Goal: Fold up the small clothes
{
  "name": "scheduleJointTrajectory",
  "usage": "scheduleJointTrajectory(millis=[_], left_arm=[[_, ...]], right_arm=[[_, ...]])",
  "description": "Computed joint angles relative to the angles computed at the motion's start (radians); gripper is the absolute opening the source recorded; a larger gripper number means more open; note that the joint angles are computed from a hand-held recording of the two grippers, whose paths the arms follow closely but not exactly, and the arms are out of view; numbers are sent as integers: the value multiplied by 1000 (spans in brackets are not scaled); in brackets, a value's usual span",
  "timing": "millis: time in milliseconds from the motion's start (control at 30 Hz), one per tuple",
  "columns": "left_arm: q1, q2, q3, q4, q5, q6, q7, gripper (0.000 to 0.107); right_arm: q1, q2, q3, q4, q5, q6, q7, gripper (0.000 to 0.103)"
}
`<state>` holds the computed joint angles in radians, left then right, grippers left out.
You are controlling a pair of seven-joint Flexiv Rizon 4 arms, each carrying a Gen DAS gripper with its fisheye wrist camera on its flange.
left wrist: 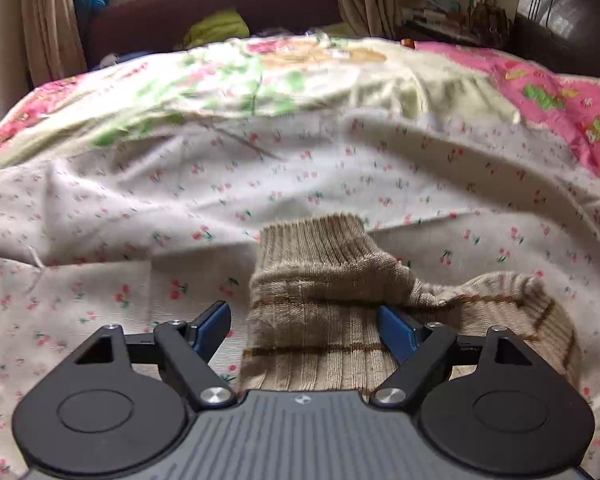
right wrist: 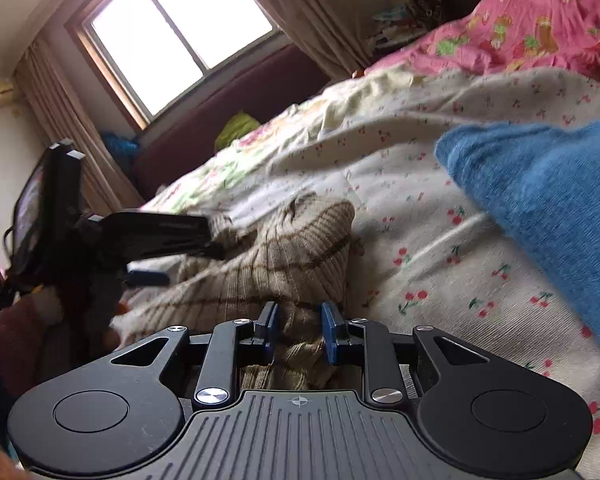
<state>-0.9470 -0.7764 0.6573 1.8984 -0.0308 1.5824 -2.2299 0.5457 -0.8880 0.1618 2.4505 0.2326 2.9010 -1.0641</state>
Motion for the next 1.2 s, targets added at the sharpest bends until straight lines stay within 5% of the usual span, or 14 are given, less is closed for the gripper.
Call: scheduleJointTrajectory(millis=[267, 367, 433, 500, 667, 767, 867, 967, 1200], left_arm=[[-223, 131, 159, 321, -34, 225, -37, 92], [-349, 118, 221, 439, -116, 305, -22, 92], [-302, 148, 162, 473, -69, 302, -16, 92], [-221, 167, 78, 494, -15, 292, -5, 92], [-200, 157, 19, 592, -79, 457, -2, 92], [-136, 157, -37, 646, -81, 586, -41, 92], [-35, 154, -115, 674, -45, 664, -71, 92], [-19, 151, -148, 686, -72, 688, -30, 92], [55, 145, -243, 710, -103, 769, 15, 92]], right_arm=[[102, 32, -2, 28, 136, 32, -78, 27], [181, 68, -15, 54, 205, -72, -151, 33], [217, 110, -34, 69, 212, -236, -194, 36], [243, 115, -36, 70, 261, -232, -205, 37], [312, 136, -22, 93, 406, -199, -221, 37], [363, 166, -50, 89, 475, -316, -264, 41], [342, 227, -56, 89, 492, -393, -230, 43], [316, 250, -33, 113, 492, -362, -186, 43], [120, 190, 104, 202, 232, -224, 49, 44]])
